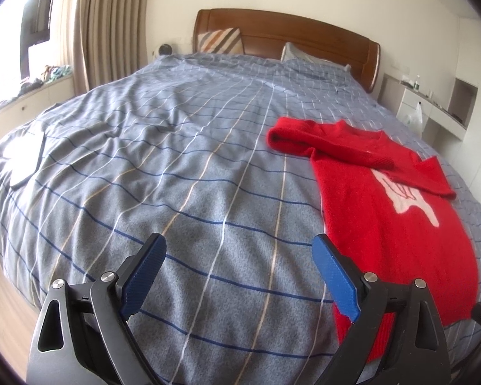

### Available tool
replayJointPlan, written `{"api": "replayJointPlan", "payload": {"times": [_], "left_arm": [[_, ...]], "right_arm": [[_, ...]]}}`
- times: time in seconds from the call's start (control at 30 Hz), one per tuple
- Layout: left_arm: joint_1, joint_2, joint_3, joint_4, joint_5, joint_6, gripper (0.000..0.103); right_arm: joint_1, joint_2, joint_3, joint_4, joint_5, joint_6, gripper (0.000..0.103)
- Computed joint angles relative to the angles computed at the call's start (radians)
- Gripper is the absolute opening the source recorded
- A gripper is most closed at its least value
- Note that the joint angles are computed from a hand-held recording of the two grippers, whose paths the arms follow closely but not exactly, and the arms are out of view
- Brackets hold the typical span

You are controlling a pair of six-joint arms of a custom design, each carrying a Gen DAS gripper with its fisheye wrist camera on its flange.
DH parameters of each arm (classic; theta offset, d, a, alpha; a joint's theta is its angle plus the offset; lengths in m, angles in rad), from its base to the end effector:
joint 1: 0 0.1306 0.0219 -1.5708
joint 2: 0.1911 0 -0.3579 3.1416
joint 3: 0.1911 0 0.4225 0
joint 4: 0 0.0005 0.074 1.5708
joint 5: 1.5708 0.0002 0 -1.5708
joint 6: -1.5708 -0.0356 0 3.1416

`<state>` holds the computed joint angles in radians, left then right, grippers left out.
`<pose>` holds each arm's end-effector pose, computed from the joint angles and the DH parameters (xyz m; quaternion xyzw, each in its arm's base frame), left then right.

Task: Fold small clothes
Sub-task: 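Reach the right gripper to a sleeve cuff and grasp it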

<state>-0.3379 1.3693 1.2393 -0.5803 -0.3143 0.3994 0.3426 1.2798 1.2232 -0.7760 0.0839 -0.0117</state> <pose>0.4929 -0.1621 0.3632 -0.0928 0.8952 -0.0158 0.4355 0.4547 0.1585 0.3817 -0.1385 0.9216 0.0250 0.3617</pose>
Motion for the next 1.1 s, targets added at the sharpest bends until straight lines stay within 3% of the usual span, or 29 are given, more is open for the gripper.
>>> {"api": "replayJointPlan", "payload": {"times": [0.37, 0.53, 0.6, 0.67, 0.83, 0.97, 1.0, 1.07, 1.1], "left_arm": [[0.002, 0.022, 0.02, -0.038, -0.003, 0.045, 0.094], [0.014, 0.022, 0.018, -0.052, 0.0, 0.095, 0.094], [0.018, 0.022, 0.018, -0.057, -0.003, 0.113, 0.094], [0.016, 0.025, 0.02, -0.063, -0.014, 0.123, 0.094], [-0.009, 0.057, 0.049, -0.094, -0.077, 0.101, 0.094], [-0.027, 0.082, 0.071, -0.131, -0.12, 0.093, 0.094], [-0.029, 0.089, 0.077, -0.143, -0.127, 0.094, 0.094], [-0.031, 0.102, 0.089, -0.165, -0.136, 0.1, 0.094], [-0.031, 0.108, 0.094, -0.175, -0.14, 0.104, 0.094]], "right_arm": [[-0.058, -0.063, -0.056, 0.035, -0.04, 0.025, 0.06], [-0.136, 0.015, 0.089, 0.016, -0.087, 0.101, 0.06], [-0.171, 0.091, 0.206, -0.007, -0.095, 0.157, 0.063], [-0.191, 0.213, 0.377, -0.091, -0.09, 0.227, 0.077], [-0.165, 0.537, 0.767, -0.286, -0.161, 0.388, 0.077], [-0.108, 0.778, 1.0, -0.385, -0.145, 0.466, 0.075], [-0.099, 0.841, 1.066, -0.413, -0.124, 0.481, 0.073], [-0.095, 0.944, 1.172, -0.439, -0.093, 0.472, 0.056], [-0.105, 0.98, 1.218, -0.454, -0.113, 0.445, 0.038]]}}
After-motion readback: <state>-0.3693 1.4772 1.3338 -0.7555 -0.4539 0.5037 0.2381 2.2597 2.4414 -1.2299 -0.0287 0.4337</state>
